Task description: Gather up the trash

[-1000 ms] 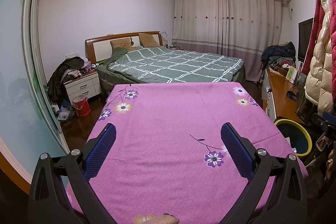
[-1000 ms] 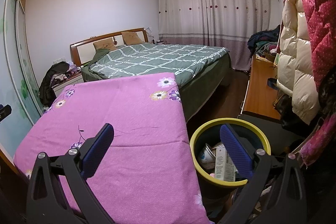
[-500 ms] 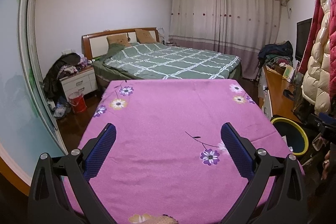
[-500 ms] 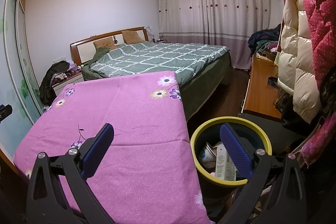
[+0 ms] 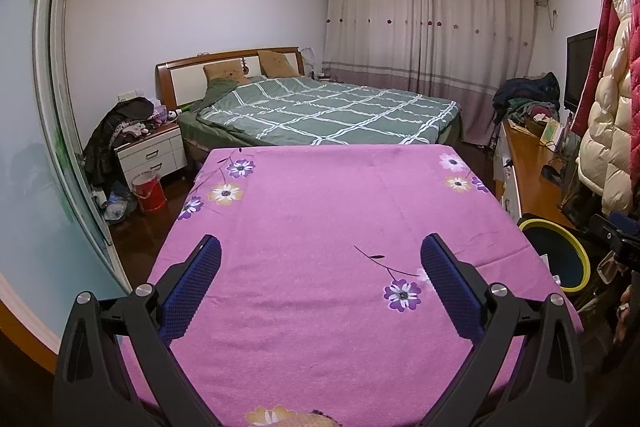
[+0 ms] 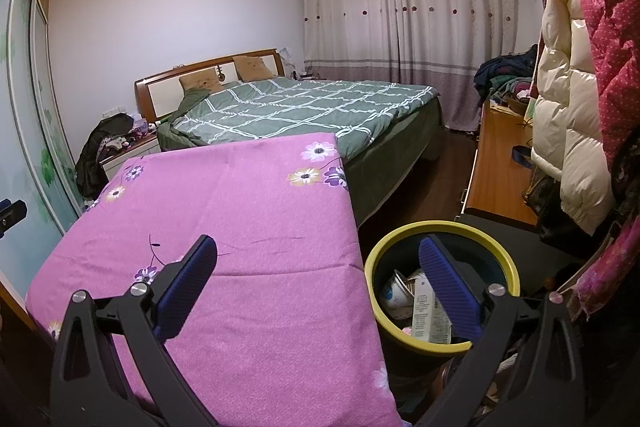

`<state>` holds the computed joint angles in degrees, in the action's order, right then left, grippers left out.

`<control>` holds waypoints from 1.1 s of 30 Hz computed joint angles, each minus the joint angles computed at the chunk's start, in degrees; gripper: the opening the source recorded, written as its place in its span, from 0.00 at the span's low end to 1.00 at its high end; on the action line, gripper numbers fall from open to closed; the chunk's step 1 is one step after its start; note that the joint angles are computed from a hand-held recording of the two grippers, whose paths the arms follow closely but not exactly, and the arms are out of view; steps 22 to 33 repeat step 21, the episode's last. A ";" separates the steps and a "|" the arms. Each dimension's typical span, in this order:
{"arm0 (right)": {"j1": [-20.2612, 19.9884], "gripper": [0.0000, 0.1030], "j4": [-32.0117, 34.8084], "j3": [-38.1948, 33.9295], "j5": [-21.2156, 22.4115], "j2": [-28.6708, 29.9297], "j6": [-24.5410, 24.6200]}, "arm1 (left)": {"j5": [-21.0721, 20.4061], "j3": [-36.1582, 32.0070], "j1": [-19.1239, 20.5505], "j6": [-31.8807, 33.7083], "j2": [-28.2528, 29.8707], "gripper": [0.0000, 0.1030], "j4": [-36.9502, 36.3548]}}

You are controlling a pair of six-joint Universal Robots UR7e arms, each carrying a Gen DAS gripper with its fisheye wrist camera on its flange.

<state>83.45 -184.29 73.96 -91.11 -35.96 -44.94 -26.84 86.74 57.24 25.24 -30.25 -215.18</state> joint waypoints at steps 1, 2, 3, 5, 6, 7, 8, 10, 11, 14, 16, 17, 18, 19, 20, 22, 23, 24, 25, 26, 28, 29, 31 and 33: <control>0.01 0.94 0.00 0.00 -0.01 0.01 0.02 | -0.12 0.05 0.09 -0.24 -0.07 0.95 0.22; 0.01 0.94 0.00 0.00 -0.01 0.01 0.02 | -0.08 0.00 0.07 -0.29 -0.08 0.95 0.34; 0.04 0.94 -0.05 0.05 -0.08 0.05 0.04 | -0.01 -0.02 0.06 -0.28 -0.06 0.95 0.34; 0.03 0.94 0.01 0.06 -0.02 0.01 0.02 | -0.02 0.05 0.16 -0.91 -0.15 0.95 0.76; 0.04 0.94 0.00 0.08 -0.02 0.02 0.02 | -0.22 0.16 0.24 -1.42 -0.27 0.95 1.19; 0.00 0.94 -0.03 0.10 0.00 0.06 -0.06 | -0.54 0.34 0.35 -2.05 -0.48 0.95 1.72; 0.00 0.94 -0.02 0.11 -0.01 0.07 -0.06 | -0.76 0.42 0.44 -2.41 -0.58 0.95 1.99; -0.05 0.94 0.15 -0.01 0.01 0.15 -0.01 | -1.77 0.75 0.56 -2.43 -0.81 0.95 2.14; -0.04 0.94 0.31 -0.12 -0.12 0.26 0.06 | -2.25 0.86 0.62 -2.18 -0.92 0.95 1.89; -0.02 0.94 2.25 -1.95 -0.48 1.20 0.22 | -2.16 -0.42 1.13 -2.52 -0.78 0.95 3.12; 0.37 0.94 4.23 -4.59 -1.50 2.81 -0.01 | -3.38 -1.35 2.28 -6.10 -1.39 0.95 7.66; 0.70 0.94 6.18 -6.78 -2.18 4.10 -0.15 | -4.40 -2.71 3.29 -6.41 -1.19 0.95 9.27; 0.85 0.94 7.95 -8.58 -2.31 5.02 -0.17 | -4.00 -5.30 4.44 -5.80 -0.18 0.95 10.44; 1.18 0.94 10.71 -11.92 -2.53 6.99 -0.05 | -3.81 -7.19 5.40 -5.33 0.57 0.95 11.10; 1.64 0.94 13.24 -15.95 -3.55 9.52 0.21 | -4.25 -9.97 6.95 -5.24 1.50 0.95 12.63; 2.01 0.94 15.30 -19.26 -4.70 11.55 0.55 | -4.65 -12.36 8.18 -5.26 2.36 0.95 13.84; 2.01 0.94 15.30 -19.26 -4.70 11.55 0.55 | -4.65 -12.36 8.18 -5.26 2.36 0.95 13.84; 2.01 0.94 15.30 -19.26 -4.70 11.55 0.55 | -4.65 -12.36 8.18 -5.26 2.36 0.95 13.84; 2.01 0.94 15.30 -19.26 -4.70 11.55 0.55 | -4.65 -12.36 8.18 -5.26 2.36 0.95 13.84; 2.01 0.94 15.30 -19.26 -4.70 11.55 0.55 | -4.65 -12.36 8.18 -5.26 2.36 0.95 13.84; 2.01 0.94 15.30 -19.26 -4.70 11.55 0.55 | -4.65 -12.36 8.18 -5.26 2.36 0.95 13.84; 2.01 0.94 15.30 -19.26 -4.70 11.55 0.55 | -4.65 -12.36 8.18 -5.26 2.36 0.95 13.84; 2.01 0.94 15.30 -19.26 -4.70 11.55 0.55 | -4.65 -12.36 8.18 -5.26 2.36 0.95 13.84; 2.01 0.94 15.30 -19.26 -4.70 11.55 0.55 | -4.65 -12.36 8.18 -5.26 2.36 0.95 13.84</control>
